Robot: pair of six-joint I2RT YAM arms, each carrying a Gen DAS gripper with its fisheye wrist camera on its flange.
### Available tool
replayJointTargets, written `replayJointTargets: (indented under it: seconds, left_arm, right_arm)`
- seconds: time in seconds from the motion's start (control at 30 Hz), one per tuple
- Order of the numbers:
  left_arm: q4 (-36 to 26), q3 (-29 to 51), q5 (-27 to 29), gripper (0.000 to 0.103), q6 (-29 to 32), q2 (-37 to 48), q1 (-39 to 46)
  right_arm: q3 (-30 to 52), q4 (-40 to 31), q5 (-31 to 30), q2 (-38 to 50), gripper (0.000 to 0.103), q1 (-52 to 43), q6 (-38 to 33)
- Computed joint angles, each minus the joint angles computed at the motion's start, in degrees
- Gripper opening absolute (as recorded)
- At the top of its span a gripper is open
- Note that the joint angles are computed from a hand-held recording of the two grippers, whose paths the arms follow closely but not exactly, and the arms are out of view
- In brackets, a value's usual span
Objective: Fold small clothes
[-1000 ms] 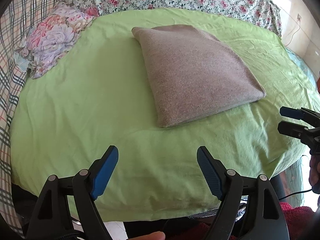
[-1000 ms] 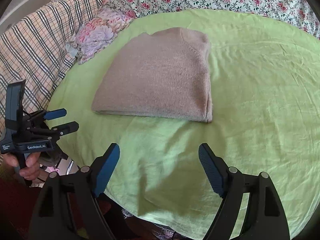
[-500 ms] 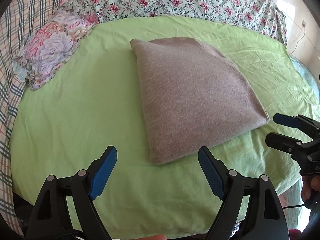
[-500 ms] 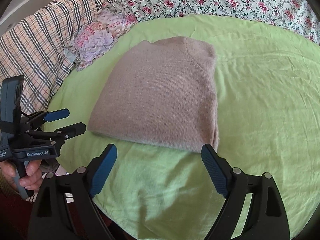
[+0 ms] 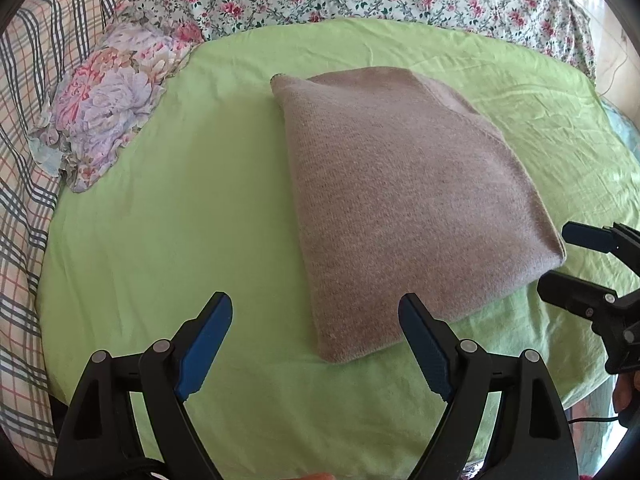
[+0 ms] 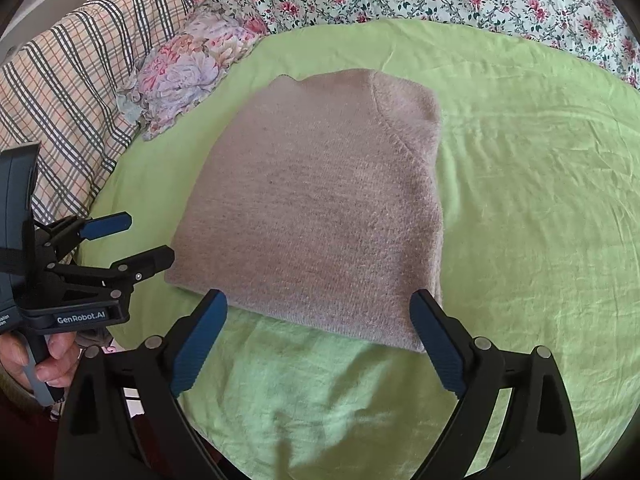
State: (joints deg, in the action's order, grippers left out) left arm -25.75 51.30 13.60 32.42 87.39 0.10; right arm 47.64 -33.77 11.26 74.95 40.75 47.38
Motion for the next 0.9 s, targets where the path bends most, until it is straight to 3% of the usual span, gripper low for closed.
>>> replayJointTargets:
  seconds: [0.23, 0.43, 0.73, 0.9]
  left_arm:
    - [1.65, 1.17, -2.91, 0.086, -0.96, 0.77, -1.74]
    - [1.3, 1.99, -1.75, 0.087, -1.53, 1.09, -1.13]
    - [-0.94, 8.13, 0.26, 0.087, -4.49, 5.64, -0.15]
    - [-1.77, 13.19, 0.98, 0.088, -7.6, 10.12, -1.41]
  right_arm:
    - [2.65, -0.86, -1.43, 2.49, 0.094, -2.06, -2.1]
    - [2.35, 0.29, -2.11, 1.35, 0.094, -5.46, -3.03]
    - [-1.51, 5.58, -8.48, -1.46, 0.094, -17.67, -3.03]
    - [-1.79, 11.16, -12.37, 0.95, 0.094, -23.12, -7.39]
